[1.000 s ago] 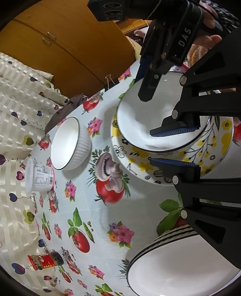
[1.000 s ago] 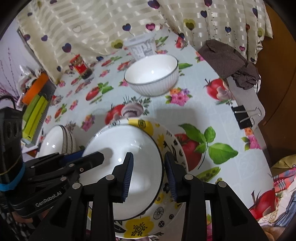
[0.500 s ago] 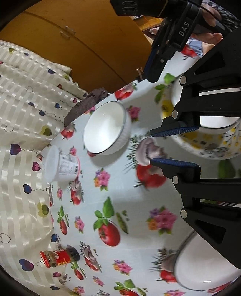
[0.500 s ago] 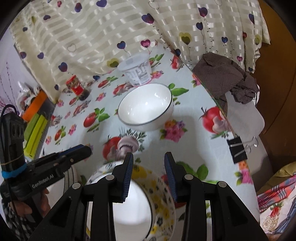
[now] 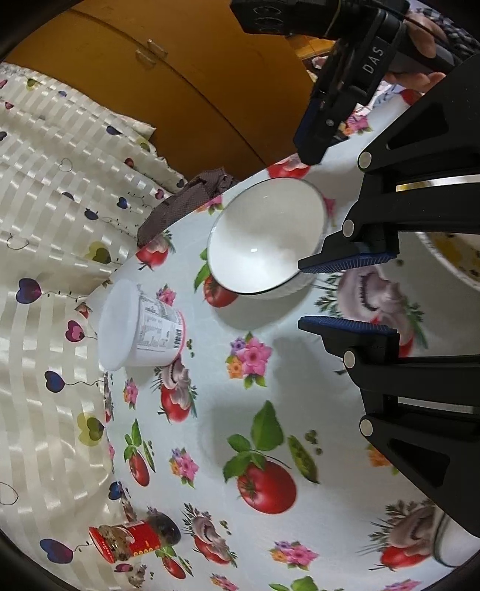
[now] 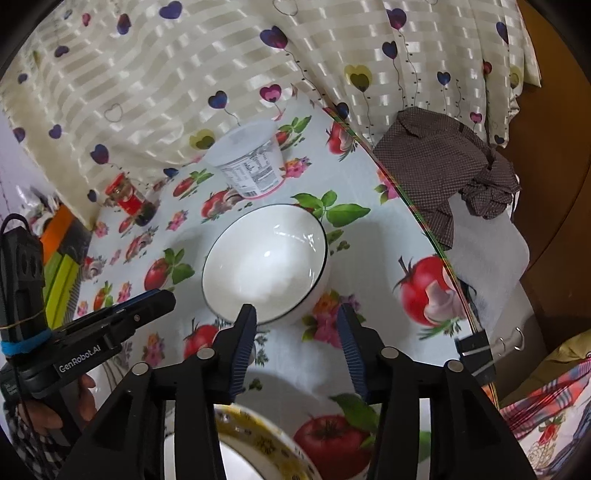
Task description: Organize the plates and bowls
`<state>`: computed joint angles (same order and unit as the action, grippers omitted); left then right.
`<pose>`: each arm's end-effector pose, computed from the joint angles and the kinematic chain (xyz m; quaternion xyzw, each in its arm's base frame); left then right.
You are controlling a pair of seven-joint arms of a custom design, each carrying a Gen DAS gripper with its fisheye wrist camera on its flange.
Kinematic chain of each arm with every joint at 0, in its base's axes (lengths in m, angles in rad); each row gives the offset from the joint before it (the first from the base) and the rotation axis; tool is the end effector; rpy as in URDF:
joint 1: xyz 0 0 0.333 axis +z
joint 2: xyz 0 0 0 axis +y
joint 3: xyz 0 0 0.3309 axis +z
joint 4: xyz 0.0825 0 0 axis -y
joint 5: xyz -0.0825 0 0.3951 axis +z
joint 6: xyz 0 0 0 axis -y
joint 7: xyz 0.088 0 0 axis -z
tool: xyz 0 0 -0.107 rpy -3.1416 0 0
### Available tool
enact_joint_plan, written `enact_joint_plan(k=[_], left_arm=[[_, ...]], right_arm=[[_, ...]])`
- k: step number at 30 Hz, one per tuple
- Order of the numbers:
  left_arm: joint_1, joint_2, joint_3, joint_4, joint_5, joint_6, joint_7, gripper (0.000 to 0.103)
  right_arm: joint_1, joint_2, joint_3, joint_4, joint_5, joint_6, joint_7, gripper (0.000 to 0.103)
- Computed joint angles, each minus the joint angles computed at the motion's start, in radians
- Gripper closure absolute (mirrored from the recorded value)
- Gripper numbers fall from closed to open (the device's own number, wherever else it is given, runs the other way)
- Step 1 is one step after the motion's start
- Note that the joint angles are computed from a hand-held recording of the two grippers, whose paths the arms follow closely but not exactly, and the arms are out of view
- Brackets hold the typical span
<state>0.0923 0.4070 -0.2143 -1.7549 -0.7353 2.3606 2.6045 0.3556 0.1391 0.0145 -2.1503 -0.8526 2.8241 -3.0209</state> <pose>0.6854 -0.0774 0.3741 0.4225 -0.8447 0.3281 0.0177 0.5441 0.2514 0.3912 -0.4511 0.8287 -0.1621 0.2889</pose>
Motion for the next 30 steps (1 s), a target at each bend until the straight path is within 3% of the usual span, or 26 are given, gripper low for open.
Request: enact_joint_plan(k=[4, 21, 24, 30], left_arm=[[-0.016, 0.037, -0.003, 0.052, 0.029, -0.02, -0.019, 0.078], [-0.061, 0.16, -0.015, 0.184, 0.178, -0.046, -0.153, 0.078], [-0.062, 0.174, -0.017, 0.198, 0.189, -0.05, -0.167, 0.078], [-0.063, 0.188, -0.02, 0.208, 0.205, -0.047, -0.183, 0.078]], right_arm=[[-0.018, 0.037, -0.006, 0.024, 0.058, 0.022, -0.047, 0.048], [-0.048, 0.159, -0.012, 0.106, 0.354, 0.08, -0.357, 0.048], [-0.028, 0.172, -0.031, 0.122, 0.367, 0.06, -0.376, 0.048], [-0.027, 0.19, -0.036, 0.132, 0.407, 0.057, -0.417, 0.056]])
